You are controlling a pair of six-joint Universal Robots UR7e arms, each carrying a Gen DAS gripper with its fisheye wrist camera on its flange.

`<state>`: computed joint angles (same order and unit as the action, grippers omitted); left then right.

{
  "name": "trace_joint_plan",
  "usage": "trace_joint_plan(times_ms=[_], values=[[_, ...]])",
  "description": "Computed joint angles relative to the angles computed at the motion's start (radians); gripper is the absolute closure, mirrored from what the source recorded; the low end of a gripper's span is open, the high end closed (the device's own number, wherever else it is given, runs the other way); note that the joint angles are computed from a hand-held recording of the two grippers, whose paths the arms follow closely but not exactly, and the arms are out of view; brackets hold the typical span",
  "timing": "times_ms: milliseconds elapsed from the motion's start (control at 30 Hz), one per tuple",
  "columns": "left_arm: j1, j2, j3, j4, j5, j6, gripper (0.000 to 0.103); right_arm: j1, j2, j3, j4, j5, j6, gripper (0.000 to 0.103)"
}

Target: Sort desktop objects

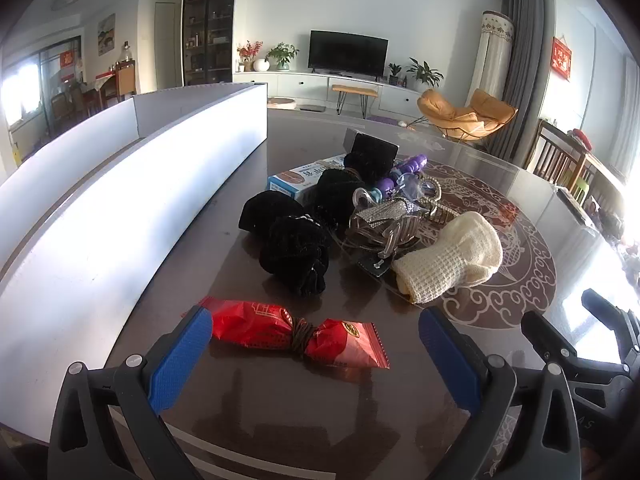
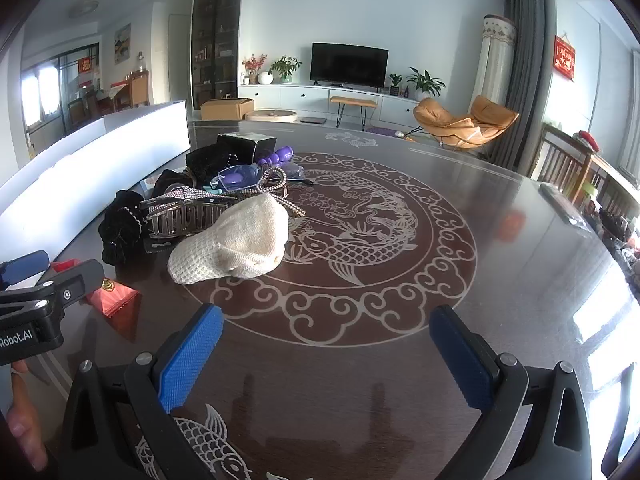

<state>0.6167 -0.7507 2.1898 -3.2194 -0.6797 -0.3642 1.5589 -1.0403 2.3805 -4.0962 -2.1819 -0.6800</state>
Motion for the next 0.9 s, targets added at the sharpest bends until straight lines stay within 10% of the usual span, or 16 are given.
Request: trace_joint_plan(times_ms=[900], values=[[0.000, -0.011, 0.008, 0.036, 0.003, -0.023, 0.000, 0.001, 0.003, -0.001, 0.004, -0.002, 0.002, 0.000]])
